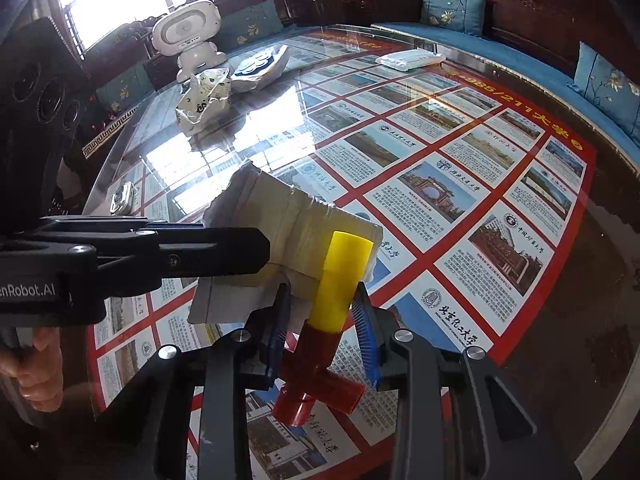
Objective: Collect trash
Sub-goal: 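Lift the white paper and red-yellow toy off the table with both tools, then carry the paper and toy over the yellow bucket with both tools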
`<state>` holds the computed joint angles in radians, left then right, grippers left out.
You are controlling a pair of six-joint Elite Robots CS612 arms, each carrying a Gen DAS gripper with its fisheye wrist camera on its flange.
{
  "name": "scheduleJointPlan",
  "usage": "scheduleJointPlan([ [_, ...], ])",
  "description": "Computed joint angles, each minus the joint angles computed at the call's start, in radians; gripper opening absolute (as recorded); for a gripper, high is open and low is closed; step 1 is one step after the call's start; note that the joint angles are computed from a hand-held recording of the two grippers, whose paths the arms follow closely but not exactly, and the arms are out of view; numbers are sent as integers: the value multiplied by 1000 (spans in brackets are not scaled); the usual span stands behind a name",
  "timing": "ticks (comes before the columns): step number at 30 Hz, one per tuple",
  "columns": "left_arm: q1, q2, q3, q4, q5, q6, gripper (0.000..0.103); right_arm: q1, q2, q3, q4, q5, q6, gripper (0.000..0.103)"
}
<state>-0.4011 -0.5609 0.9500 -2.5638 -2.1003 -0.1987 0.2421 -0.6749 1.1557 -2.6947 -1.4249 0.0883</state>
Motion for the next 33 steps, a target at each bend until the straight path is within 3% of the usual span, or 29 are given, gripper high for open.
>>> scheduleJointPlan([
  [8, -9, -24, 23, 18, 13, 28, 15, -3, -26, 44, -39, 1, 5, 31],
  [20, -11, -30, 44, 41, 13, 50, 15, 6, -25, 48, 6, -25, 9, 31],
  [23, -9, -29, 44, 41, 7, 48, 15, 1, -26, 48, 19, 2, 30, 30],
  [25, -9, -31, 49, 38, 4, 47, 15, -3, -26, 45, 33, 36, 35, 16],
  [33, -7, -38, 62, 26, -12, 44, 15, 3, -31, 58, 2, 52, 19, 16],
])
